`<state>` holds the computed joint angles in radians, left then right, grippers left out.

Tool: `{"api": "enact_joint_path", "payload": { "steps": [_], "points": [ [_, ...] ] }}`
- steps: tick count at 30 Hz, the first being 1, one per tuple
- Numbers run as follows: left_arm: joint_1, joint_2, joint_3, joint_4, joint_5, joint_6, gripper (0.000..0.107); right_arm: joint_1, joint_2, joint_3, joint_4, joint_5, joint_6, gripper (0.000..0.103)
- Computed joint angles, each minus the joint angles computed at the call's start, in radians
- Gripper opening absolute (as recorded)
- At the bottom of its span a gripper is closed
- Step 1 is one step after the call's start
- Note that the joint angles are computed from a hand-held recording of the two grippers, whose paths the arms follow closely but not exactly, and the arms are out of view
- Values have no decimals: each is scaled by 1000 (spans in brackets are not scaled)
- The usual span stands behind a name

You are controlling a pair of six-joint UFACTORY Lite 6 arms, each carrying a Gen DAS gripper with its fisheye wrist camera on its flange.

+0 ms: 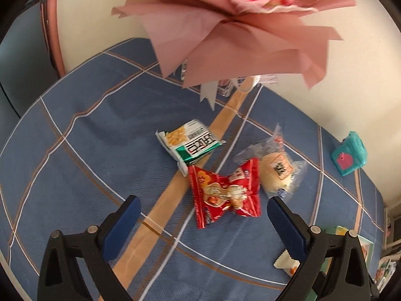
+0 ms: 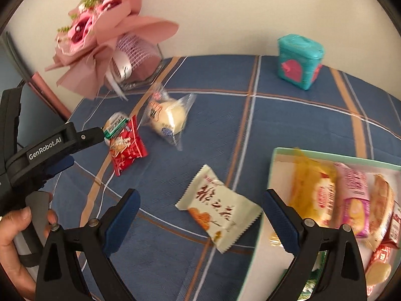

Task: Organize snacks
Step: 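Grasp the red candy-style pack with left tool while right tool grasps white cream-cake pack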

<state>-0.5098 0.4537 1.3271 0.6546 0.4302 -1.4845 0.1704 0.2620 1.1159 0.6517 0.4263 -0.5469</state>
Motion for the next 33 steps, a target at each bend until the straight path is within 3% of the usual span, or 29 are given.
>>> {"api": "enact_joint_path", "payload": {
  "steps": [11, 24, 29, 33],
  "points": [
    [34, 144, 117, -116, -56, 132, 98, 46, 174, 128, -46, 30, 29, 95],
    [66, 192, 116, -41, -137, 58, 91, 5, 286, 210, 19, 39, -33, 91],
    [65, 194, 113, -85, -166, 96, 77, -4, 286, 208, 67, 64, -78, 89],
    [60, 202, 131, -170, -173, 181, 61, -11, 288, 210, 59, 91, -73, 89]
  ]
}}
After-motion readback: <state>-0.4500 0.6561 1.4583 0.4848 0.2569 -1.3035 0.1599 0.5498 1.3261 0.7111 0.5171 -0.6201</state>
